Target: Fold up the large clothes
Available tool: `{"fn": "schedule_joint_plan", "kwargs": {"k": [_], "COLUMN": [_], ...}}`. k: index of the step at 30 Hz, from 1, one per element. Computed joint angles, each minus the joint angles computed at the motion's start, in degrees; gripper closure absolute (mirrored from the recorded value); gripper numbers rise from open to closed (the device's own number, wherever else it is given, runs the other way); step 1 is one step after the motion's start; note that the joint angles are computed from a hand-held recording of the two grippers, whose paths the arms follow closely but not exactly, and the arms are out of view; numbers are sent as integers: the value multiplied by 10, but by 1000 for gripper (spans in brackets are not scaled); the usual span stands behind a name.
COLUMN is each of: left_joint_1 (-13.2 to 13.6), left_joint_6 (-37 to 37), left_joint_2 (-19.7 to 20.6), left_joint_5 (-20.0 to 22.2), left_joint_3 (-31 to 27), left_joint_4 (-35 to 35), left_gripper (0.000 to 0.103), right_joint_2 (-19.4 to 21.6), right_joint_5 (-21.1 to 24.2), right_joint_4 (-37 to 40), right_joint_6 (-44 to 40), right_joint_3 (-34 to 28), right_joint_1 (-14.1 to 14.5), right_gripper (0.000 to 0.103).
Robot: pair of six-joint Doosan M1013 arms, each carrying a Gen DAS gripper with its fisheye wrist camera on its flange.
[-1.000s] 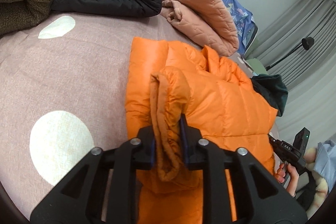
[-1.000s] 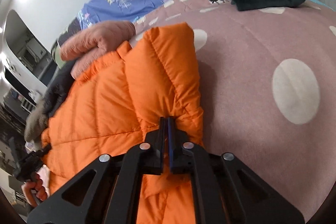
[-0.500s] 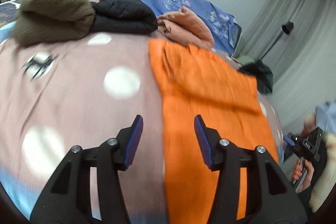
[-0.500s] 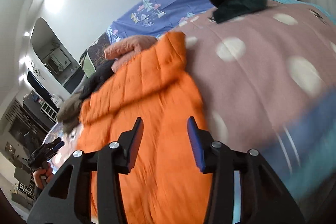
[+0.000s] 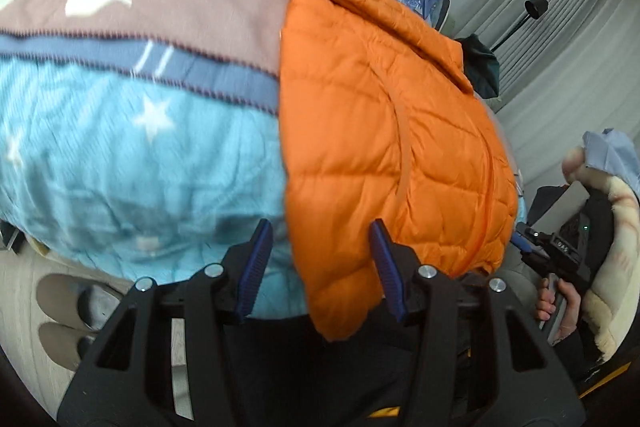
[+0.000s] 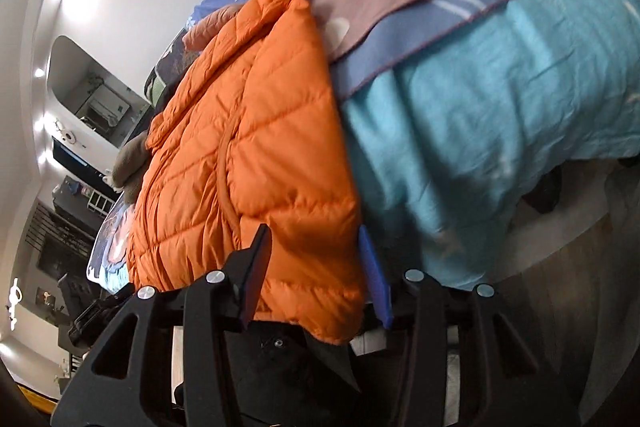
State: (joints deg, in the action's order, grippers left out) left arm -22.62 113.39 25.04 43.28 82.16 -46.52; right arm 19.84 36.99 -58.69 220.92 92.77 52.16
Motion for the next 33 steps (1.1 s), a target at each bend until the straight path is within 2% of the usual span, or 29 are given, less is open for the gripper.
{"fn": "schedule_joint_plan", "kwargs": {"k": [1, 4, 8, 14, 17, 21, 22, 23, 24, 26, 28, 31, 33], "left_joint_1": [0, -2, -6, -8, -5, -1, 0, -1, -1, 2, 7, 10, 13], "left_joint_6": [7, 15, 26, 30, 42, 44, 43, 40, 38, 48, 72, 92, 109], "left_joint_2": [0, -2, 4, 7, 9, 12, 13, 13, 14, 13, 11, 4, 1], "left_joint_5": [6, 11, 30, 44, 51, 62, 64, 63, 64, 73, 86, 96, 103], "left_joint_3": [3, 10, 9, 10, 11, 13, 13, 13, 13, 14, 15, 15, 18], "left_joint_4": [-12, -21, -40, -55, -76, -90, -93, -90, -88, -102, -127, -155, -187], "left_gripper": [51, 49, 48, 48, 48, 52, 60, 67, 80, 88, 93, 93, 93], "right_joint_2": [4, 7, 8, 4, 9, 10, 11, 12, 12, 8, 0, -12, -21], "right_joint_5": [10, 27, 22, -44, -48, -93, -94, -95, -93, -95, -104, -112, -116], "right_joint_4": [6, 10, 12, -47, -10, -29, -25, -28, -30, -39, -74, -139, -216], "right_joint_6": [-9, -12, -1, 53, 27, 84, 76, 74, 69, 70, 98, 160, 239], "right_joint_3": [-5, -10, -5, 16, 11, 28, 26, 25, 24, 24, 31, 40, 48], "right_joint_1": [2, 3, 2, -1, -4, -11, -10, -8, -7, -4, -2, 2, 5], "right_gripper": [57, 45, 45, 45, 45, 45, 47, 62, 70, 90, 95, 97, 98]}}
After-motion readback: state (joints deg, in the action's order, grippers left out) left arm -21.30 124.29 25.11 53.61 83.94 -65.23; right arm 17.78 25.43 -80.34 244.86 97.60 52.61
